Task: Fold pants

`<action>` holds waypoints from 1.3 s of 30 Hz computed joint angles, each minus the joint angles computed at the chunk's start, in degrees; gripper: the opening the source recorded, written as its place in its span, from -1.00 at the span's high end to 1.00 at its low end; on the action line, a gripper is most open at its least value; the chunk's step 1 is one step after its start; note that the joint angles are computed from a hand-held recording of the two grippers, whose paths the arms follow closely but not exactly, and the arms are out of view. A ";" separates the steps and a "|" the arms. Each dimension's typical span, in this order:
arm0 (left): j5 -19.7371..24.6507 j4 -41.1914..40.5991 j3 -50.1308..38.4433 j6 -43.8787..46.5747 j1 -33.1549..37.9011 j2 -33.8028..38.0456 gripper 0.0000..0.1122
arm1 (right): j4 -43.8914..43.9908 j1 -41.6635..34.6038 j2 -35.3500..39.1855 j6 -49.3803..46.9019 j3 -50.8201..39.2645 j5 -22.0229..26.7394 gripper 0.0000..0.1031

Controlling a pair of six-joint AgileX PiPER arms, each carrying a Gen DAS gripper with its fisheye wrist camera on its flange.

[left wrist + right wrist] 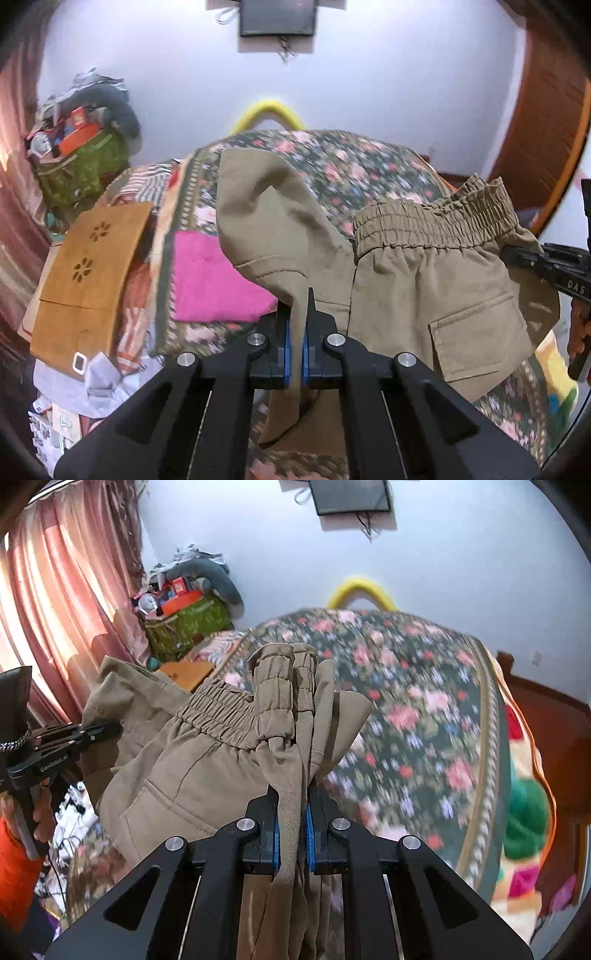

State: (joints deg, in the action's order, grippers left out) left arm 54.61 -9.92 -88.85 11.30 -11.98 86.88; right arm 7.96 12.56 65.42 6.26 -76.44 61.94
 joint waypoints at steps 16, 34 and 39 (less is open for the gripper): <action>2.40 0.33 -24.91 -1.33 11.18 24.01 0.94 | -6.24 9.85 27.29 6.44 -17.84 -9.21 0.82; 4.24 8.10 -38.91 -7.76 12.31 47.76 0.77 | -7.95 10.52 38.78 9.75 -16.81 -12.79 0.64; 1.01 8.02 -29.43 -7.11 14.43 43.04 0.77 | -10.58 11.62 33.66 10.16 -12.17 -12.73 0.61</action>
State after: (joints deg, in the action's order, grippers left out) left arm 55.61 -1.90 -118.28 4.19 2.45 129.92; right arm -2.62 24.18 99.08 16.42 -88.61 49.21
